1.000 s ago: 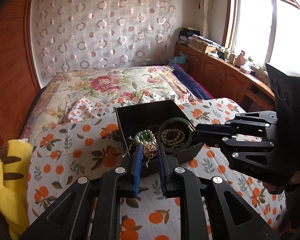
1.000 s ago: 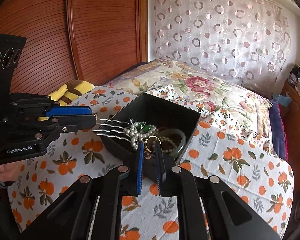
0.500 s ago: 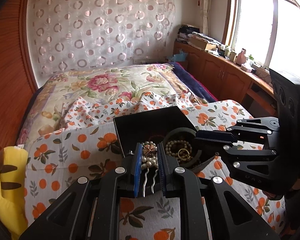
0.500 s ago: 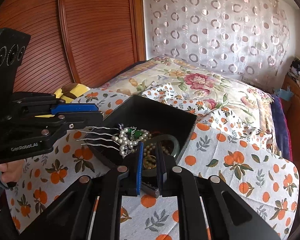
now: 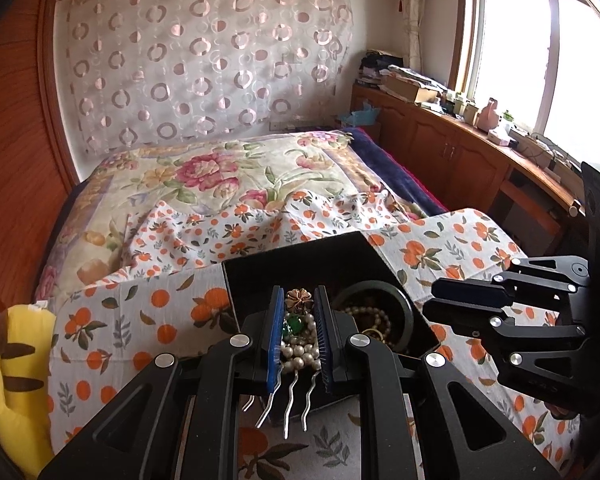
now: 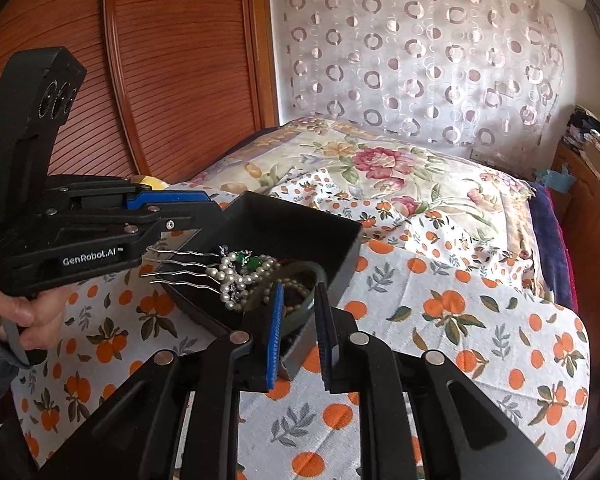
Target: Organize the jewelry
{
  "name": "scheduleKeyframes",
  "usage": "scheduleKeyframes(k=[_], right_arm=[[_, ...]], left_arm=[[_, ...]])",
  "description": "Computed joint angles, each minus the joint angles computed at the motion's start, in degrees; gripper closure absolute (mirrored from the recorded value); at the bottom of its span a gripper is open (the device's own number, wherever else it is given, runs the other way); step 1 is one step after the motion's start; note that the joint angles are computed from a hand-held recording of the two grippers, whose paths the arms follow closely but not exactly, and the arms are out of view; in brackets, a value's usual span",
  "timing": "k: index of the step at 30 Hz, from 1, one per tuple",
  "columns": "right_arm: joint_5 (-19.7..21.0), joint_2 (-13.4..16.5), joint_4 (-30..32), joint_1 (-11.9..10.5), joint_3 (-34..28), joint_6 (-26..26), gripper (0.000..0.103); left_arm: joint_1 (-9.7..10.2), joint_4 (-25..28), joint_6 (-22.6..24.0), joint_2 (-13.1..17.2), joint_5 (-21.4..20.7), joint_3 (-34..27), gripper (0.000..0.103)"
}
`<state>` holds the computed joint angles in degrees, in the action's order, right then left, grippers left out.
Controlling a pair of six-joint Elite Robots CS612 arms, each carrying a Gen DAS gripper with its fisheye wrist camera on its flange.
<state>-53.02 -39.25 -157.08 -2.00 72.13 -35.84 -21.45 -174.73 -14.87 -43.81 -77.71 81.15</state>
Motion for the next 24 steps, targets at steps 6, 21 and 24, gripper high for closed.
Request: scheduleKeyframes(k=[6,21,24], right_arm=[[0.08,-0.56,-1.15,-0.45,1.32,0.58,0.085],[0.47,-3.99,-8.46,-1.7,8.79,3.66,0.067],[0.47,-4.99,-10.76,-1.98,10.92,4.88,0.062]], left_arm=[[-0.37,-0.22,-0.51,-0.32,0.75,0.51,0.083],[-2.6,-5.09,-2.57,-4.26,5.9,7.88,0.034],[-3.21,-6.88,-3.29,-5.34,7.18,9.96,0.028]])
